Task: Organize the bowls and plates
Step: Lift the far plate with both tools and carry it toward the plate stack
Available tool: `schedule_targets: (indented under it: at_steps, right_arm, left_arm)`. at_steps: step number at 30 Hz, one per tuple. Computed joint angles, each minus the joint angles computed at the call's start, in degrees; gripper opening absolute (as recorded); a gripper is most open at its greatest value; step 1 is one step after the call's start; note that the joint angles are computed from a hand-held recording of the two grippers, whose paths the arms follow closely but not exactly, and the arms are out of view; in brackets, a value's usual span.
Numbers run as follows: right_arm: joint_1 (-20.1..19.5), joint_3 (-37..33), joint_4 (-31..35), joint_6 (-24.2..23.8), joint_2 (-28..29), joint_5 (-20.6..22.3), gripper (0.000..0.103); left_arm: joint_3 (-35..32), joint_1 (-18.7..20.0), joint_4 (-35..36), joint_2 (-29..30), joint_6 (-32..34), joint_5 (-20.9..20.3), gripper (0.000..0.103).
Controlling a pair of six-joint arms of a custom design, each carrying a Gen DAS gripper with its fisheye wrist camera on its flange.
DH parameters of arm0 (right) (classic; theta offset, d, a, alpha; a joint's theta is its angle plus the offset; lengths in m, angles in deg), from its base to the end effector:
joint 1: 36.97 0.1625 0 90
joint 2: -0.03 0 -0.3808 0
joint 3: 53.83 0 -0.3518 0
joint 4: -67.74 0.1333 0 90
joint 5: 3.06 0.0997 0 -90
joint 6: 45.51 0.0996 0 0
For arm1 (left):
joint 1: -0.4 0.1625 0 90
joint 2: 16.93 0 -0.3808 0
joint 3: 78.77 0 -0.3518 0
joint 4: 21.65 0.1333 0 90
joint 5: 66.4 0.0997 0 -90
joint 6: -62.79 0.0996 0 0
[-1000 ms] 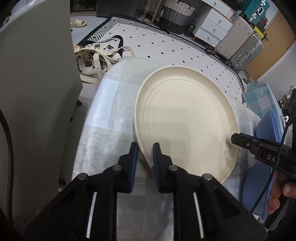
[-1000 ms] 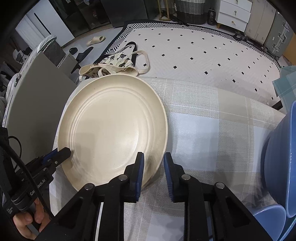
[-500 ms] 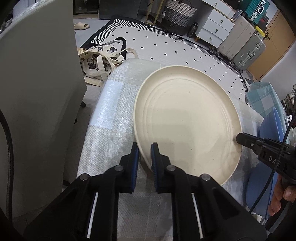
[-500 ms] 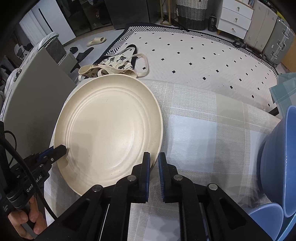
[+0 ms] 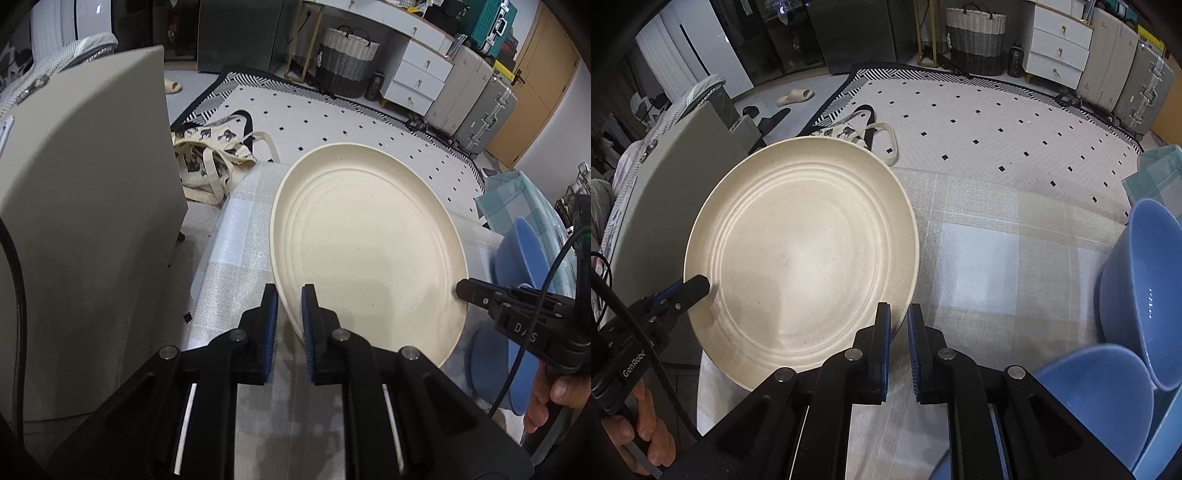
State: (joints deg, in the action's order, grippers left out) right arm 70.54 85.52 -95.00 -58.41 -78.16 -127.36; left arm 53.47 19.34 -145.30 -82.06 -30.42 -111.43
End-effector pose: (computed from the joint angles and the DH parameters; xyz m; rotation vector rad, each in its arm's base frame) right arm 0.1825 -0.3218 0.1665 0.5888 -2.4691 0.2885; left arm -0.2567 -0.3034 0.0701 -0.1633 2.3454 -0.8606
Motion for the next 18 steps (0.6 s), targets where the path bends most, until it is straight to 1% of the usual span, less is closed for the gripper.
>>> schedule_targets:
  at_steps: [5, 9, 15, 18]
  right_arm:
    - [3.1, 2.5, 4.1, 2.4, -7.4, 0.3, 0.009]
    - [5.4, 3.9, 8.7, 4.4, -13.7, 0.4, 0.009]
    - [9.6, 6.0, 18.1, 7.9, -25.7, 0.2, 0.009]
    - [11.9, 6.4, 23.3, 9.9, -31.4, 0.0, 0.009]
  left_arm:
    - [-2.2, -5.9, 9.4, -2.3, -5.7, -1.2, 0.01]
    - [-5.1, -10.6, 16.0, -2.4, -9.5, -2.9, 0.01]
    - [-9.0, -17.5, 23.3, -1.6, -14.7, -6.0, 0.01]
    - [-11.6, -21.0, 26.8, -0.2, -17.4, -7.6, 0.01]
